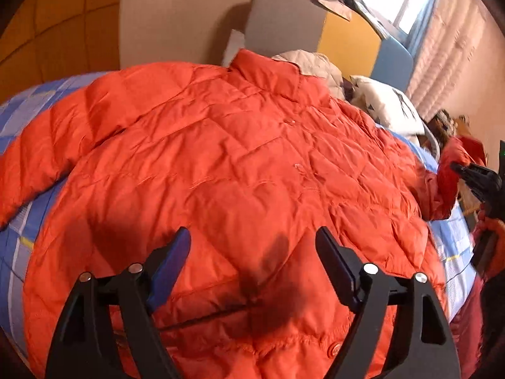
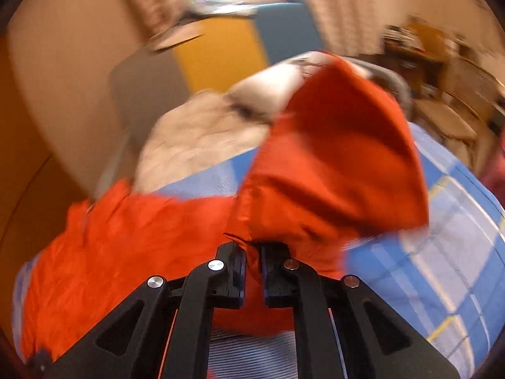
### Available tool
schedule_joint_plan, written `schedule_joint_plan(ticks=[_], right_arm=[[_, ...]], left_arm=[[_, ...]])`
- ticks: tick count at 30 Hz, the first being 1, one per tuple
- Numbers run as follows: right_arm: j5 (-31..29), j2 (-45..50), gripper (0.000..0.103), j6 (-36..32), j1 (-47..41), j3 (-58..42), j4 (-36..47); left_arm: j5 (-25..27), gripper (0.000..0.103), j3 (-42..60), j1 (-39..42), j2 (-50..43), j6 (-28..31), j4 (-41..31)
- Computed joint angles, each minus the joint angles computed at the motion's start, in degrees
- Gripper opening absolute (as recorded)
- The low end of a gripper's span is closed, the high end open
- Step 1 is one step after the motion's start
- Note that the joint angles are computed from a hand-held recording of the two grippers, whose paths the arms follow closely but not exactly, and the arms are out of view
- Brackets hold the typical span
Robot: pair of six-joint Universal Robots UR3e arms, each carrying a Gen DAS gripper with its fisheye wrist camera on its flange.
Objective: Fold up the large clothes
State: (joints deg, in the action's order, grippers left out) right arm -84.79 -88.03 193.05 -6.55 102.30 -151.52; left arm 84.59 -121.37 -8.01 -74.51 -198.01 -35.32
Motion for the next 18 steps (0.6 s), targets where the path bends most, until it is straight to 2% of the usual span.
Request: schedule_joint_plan(ticks=[3,6,10,15,18], right_arm=[[-1.86,7.36,0.007,1.08,10.61,-9.7,2.06],[-3.32,16.64,0.007,2.0,18.32,-21.41,6.32],[-3.48,27.03,0.007,3.43,25.36,-35.45,13.15],[-4.14,37.4,0.007,3.99,30.43,-49.63,21.0],[-4.97,39.67,0.007,3.77,31.18,-52.09,23.12]], left_arm=[[-4.55,0.077,-2.43,3.78,3.57,0.89,-0.44],[-6.35,0.072,-2.67,5.31,4.24,2.9,-0.23],[-13.53,0.071,-3.68,10.53,6.43,5.98,-1.55],[-20.5,0.071,-3.78,16.37,6.17,8.26,-2.6],[-22.52,0.071,-2.54,17.77,3.55,8.23,-1.67]])
